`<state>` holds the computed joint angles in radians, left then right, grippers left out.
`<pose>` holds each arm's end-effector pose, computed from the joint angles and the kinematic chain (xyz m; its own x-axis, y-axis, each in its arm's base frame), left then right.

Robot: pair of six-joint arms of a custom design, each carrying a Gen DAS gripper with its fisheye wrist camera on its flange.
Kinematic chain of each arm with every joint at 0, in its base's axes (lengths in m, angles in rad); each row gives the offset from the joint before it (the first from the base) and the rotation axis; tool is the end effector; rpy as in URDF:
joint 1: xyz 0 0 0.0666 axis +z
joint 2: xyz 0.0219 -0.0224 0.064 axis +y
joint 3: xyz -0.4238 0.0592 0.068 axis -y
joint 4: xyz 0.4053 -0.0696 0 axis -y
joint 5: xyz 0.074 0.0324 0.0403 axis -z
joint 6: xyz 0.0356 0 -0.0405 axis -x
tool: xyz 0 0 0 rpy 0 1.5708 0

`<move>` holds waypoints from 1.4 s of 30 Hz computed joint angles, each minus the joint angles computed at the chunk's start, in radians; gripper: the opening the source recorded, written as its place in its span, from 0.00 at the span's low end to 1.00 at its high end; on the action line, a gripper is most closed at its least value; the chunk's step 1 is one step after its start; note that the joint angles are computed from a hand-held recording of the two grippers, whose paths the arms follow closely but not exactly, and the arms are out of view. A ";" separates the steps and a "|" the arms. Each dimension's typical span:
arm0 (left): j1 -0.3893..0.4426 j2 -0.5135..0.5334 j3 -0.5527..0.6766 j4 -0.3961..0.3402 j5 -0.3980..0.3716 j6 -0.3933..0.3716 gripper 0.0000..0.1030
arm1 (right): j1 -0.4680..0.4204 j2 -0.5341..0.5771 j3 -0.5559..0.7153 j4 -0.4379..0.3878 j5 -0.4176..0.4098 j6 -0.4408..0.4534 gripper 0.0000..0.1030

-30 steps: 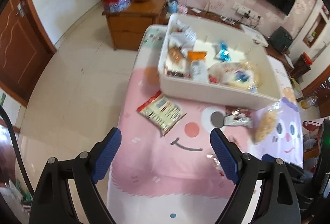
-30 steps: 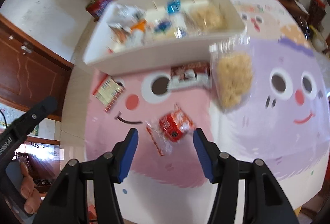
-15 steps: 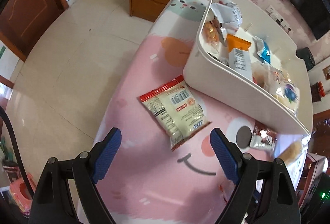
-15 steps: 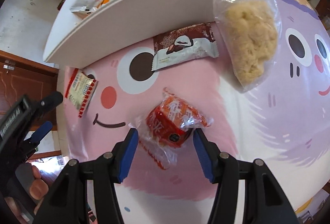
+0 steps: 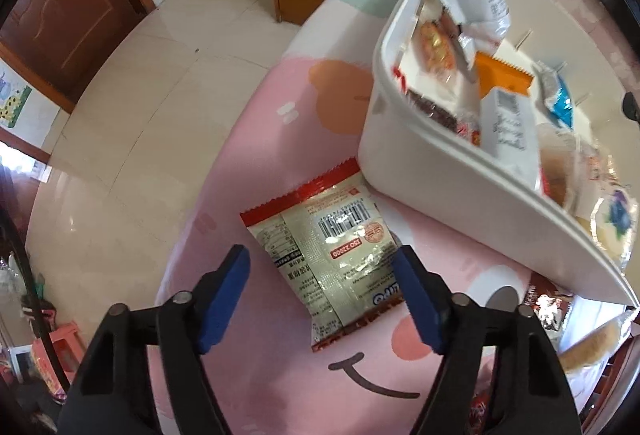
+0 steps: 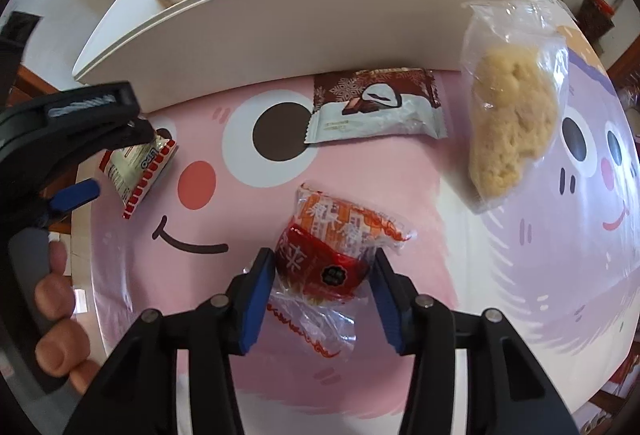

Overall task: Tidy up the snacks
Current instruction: 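Withdraw both tools and move the right tool over the red-wrapped candy, then grasp the white-and-red biscuit pack with the left tool while the right tool grasps the red candy, then carry both held snacks into the white tray and open both tools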

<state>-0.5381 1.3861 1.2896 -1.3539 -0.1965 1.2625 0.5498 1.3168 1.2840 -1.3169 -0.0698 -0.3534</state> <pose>0.3702 -0.2133 0.4125 -0.7184 -0.6595 -0.2211 -0.6659 0.7440 -0.0556 0.3486 0.2161 0.4377 -0.9654 -0.1867 -0.1822 -0.2134 0.9669 0.1397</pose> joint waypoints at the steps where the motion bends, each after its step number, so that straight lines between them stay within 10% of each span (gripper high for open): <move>1: 0.002 0.002 -0.002 0.010 0.003 0.003 0.70 | -0.001 0.002 0.003 -0.002 -0.006 0.000 0.46; 8: -0.003 0.038 0.022 -0.007 0.004 -0.033 0.66 | -0.022 0.001 0.009 -0.017 -0.040 0.024 0.46; 13: -0.017 0.018 0.020 -0.006 0.001 -0.055 0.44 | -0.052 -0.008 -0.001 -0.014 -0.053 0.066 0.46; 24: -0.109 -0.088 -0.050 -0.004 0.005 -0.056 0.43 | -0.095 -0.107 -0.095 -0.022 -0.074 0.140 0.43; 42: -0.290 -0.066 0.309 -0.171 -0.260 -0.194 0.43 | -0.188 -0.166 0.126 -0.074 -0.151 0.218 0.37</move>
